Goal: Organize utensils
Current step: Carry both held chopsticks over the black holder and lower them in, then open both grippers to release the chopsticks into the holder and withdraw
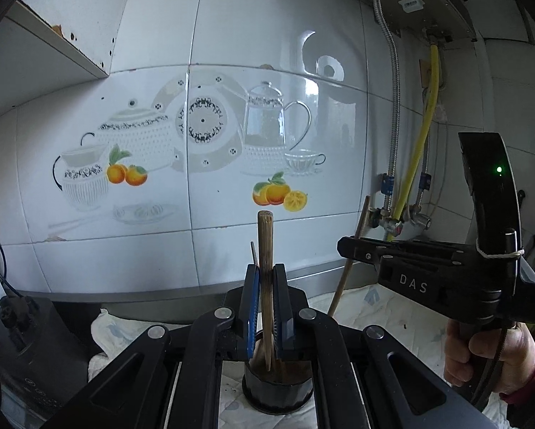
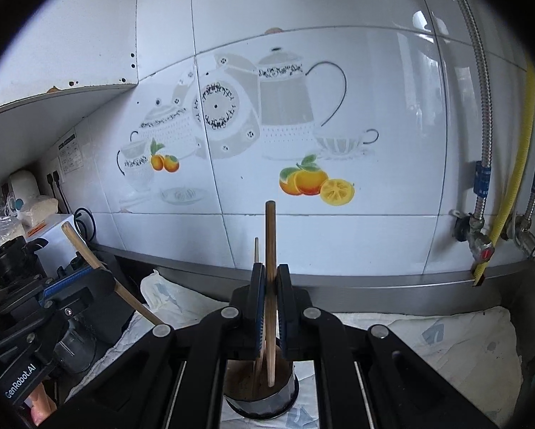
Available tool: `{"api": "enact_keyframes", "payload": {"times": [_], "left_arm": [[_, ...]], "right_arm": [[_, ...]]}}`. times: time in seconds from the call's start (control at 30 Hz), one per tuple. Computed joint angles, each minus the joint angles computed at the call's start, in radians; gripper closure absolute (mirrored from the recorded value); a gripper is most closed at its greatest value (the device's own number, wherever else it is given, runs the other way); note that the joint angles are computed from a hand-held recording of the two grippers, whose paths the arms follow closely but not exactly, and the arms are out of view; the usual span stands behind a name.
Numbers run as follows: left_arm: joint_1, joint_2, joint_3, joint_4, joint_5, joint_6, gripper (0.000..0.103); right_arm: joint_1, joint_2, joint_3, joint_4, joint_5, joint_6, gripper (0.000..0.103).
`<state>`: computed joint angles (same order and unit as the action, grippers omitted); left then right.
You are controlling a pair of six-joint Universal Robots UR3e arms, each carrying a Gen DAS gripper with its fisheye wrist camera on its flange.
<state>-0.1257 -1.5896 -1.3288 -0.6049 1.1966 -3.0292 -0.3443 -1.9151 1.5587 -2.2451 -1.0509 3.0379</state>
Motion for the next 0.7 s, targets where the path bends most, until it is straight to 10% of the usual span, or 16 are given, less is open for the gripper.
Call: {"api": "enact_keyframes", "payload": {"times": [0.47, 0.7], "left_arm": [[-0.002, -0.091, -0.012, -0.051, 0.028, 0.001, 0.093], [0.021, -0.077, -0.034, -0.043, 0.025, -0.024, 0.061]], "right_arm": [[-0.006, 0.021, 0.018, 0.095, -0.003, -0.040, 0.092], [-0.043, -0.014, 0.025, 0.121, 0.016, -0.061, 0.064]]}}
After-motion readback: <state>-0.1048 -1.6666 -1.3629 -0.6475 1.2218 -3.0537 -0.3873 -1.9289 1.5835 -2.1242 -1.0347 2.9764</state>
